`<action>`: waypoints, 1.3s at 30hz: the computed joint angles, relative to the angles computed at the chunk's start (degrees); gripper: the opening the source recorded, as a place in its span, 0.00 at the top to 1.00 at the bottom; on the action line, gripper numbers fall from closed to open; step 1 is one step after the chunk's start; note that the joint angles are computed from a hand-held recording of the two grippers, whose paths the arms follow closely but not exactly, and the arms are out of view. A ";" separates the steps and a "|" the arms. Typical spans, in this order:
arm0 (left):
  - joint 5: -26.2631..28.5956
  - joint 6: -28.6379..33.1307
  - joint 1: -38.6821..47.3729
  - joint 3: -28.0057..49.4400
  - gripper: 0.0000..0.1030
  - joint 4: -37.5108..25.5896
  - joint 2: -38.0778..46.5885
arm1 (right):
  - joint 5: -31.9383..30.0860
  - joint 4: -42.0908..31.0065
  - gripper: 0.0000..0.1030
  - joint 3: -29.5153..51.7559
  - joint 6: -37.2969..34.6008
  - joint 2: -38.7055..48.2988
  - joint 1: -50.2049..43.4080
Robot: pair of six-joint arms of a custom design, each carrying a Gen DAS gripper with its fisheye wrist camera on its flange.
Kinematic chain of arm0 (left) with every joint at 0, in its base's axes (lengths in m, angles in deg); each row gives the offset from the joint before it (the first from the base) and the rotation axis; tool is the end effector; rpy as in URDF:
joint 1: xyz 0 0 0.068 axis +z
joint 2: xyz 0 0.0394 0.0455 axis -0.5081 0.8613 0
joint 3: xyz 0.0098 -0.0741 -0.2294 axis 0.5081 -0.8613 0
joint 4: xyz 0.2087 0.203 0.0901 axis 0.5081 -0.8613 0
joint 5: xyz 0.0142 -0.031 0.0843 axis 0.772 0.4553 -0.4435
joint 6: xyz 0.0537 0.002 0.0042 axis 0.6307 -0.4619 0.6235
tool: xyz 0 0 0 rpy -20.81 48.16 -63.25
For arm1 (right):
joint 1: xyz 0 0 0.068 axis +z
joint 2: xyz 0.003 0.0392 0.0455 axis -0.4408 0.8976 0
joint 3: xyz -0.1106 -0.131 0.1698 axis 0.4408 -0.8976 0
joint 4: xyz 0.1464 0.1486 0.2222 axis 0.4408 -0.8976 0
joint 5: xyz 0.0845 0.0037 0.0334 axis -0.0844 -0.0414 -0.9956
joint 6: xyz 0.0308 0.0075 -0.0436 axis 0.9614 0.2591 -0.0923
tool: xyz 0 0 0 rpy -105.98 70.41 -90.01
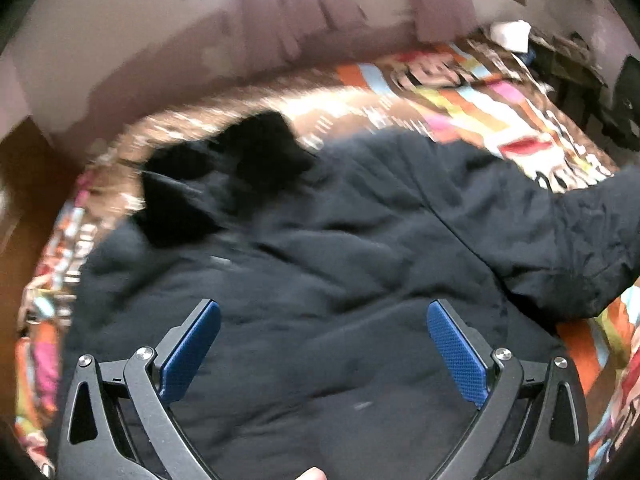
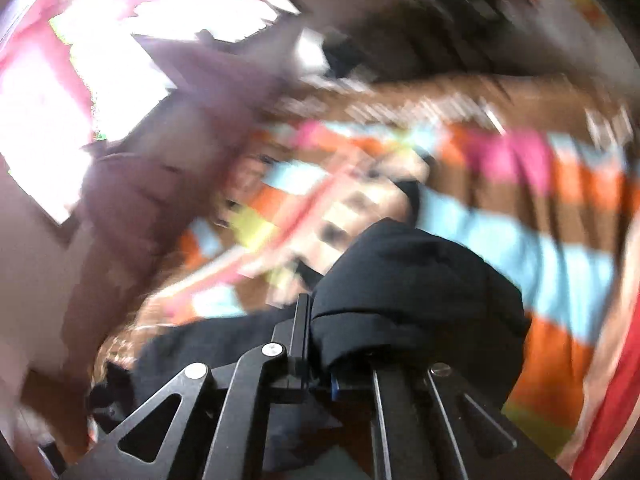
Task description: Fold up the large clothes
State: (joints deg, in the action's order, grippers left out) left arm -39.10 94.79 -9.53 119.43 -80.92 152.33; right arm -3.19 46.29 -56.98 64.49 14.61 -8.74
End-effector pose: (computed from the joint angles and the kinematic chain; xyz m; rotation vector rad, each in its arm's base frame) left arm 0.2777 0.1021 0.1683 0.0677 2.4457 0.1871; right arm 0.2666 0.0784 0.1450 0.6216 2.0533 0.5228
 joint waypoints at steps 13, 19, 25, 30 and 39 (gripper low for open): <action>29.80 25.14 41.41 22.37 0.01 -39.06 1.82 | 12.63 2.39 0.94 31.65 -32.72 25.48 37.58; 36.09 34.12 47.29 28.42 0.01 -44.21 14.98 | 12.56 -4.03 0.94 46.98 -39.90 44.22 45.12; 41.71 41.00 46.97 33.19 0.01 -48.31 28.07 | 10.98 -9.38 0.89 56.63 -42.08 56.83 47.82; 41.86 38.18 45.88 30.81 0.01 -42.96 30.39 | 7.63 -16.35 0.46 60.96 -40.85 62.01 47.80; 35.61 31.17 44.77 25.49 0.02 -35.69 32.27 | 10.47 -6.74 0.33 47.23 -40.18 51.77 49.37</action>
